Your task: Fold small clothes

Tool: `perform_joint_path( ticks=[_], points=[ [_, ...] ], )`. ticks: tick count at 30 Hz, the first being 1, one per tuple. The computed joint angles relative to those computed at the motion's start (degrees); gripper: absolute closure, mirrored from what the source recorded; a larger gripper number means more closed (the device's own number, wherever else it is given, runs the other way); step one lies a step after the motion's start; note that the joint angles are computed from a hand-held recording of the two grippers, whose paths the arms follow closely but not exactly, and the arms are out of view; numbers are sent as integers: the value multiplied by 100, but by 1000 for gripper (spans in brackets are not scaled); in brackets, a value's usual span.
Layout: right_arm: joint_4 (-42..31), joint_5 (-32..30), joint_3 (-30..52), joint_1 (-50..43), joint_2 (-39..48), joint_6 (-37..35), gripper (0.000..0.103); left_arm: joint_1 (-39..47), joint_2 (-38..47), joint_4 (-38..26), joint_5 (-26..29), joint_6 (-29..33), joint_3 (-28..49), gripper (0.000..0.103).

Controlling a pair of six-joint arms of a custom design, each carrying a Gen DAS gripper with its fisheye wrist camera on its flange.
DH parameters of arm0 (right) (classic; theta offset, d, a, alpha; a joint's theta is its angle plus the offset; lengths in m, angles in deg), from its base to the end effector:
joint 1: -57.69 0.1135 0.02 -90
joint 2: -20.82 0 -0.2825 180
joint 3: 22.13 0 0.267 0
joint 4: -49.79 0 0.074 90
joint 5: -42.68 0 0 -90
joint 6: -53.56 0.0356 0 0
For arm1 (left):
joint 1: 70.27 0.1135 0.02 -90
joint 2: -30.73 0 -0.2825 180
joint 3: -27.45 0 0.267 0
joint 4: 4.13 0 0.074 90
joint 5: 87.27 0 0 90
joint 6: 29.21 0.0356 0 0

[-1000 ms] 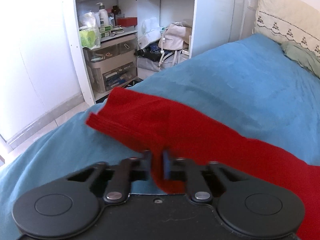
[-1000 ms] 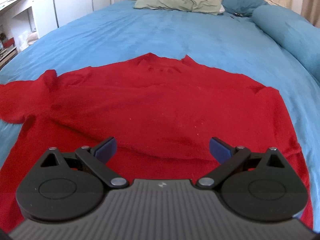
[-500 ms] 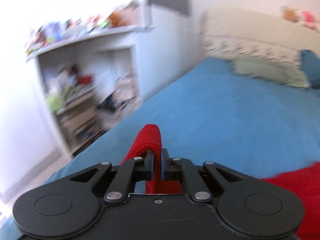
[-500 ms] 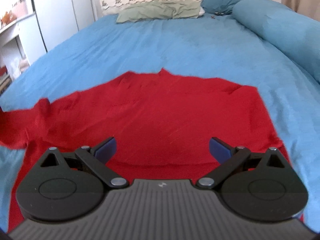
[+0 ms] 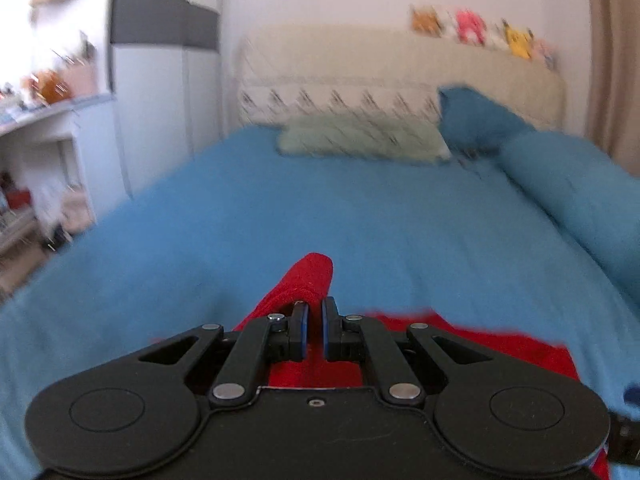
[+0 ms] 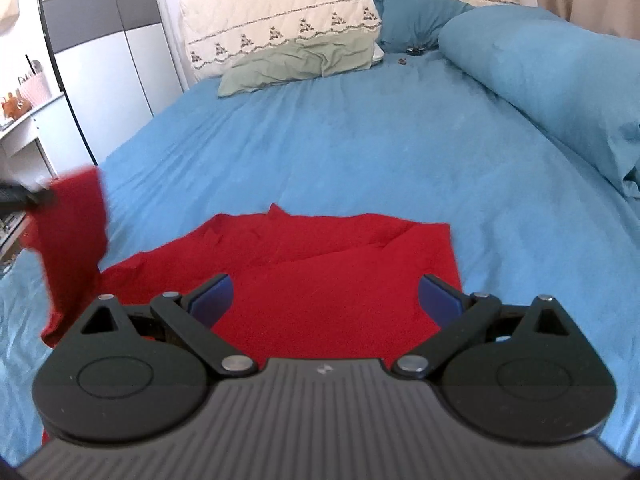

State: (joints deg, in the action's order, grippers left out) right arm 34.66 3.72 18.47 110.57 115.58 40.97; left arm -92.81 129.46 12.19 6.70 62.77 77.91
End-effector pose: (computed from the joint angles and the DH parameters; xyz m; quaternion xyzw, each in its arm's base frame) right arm 0.1632 0.1698 0.0884 0.2643 0.8510 -0.0310 0.4527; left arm 0.3071 -0.1301 0.1355 0.2020 0.8504 -0.1163 0.4717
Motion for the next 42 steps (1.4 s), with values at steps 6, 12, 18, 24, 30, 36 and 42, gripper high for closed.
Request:
perform_joint_path(
  ticks=[6, 12, 18, 24, 30, 36, 42],
  points=[
    [775, -366, -865, -63, -451, -259, 0, -689, 1336, 62, -525, -367, 175, 96],
    [1308, -655, -1348, 23, -513, -253, 0, -871, 2047, -204, -610, -135, 514, 90],
    [938, -788, -1458, -57, -1243, -629, 0, -675, 1482, -348, -319, 208, 146, 33],
    [689, -1321, -897, -419, -1599, -2236, 0, 197, 652, -1071, -263, 512, -268, 27],
    [1041, -1823, 697, -470, 207, -4510, 0, 1472, 780, -1176, -220, 1253, -274, 26],
    [451, -2090, 2853, -584, 2268, -5871, 26, 2266, 1099, -1111, 74, 1717, -80, 26],
    [-561, -2206, 4499, -630, 3524, -6117, 44, 2736, 1434, -1216, 336, 1880, 241, 26]
  ],
)
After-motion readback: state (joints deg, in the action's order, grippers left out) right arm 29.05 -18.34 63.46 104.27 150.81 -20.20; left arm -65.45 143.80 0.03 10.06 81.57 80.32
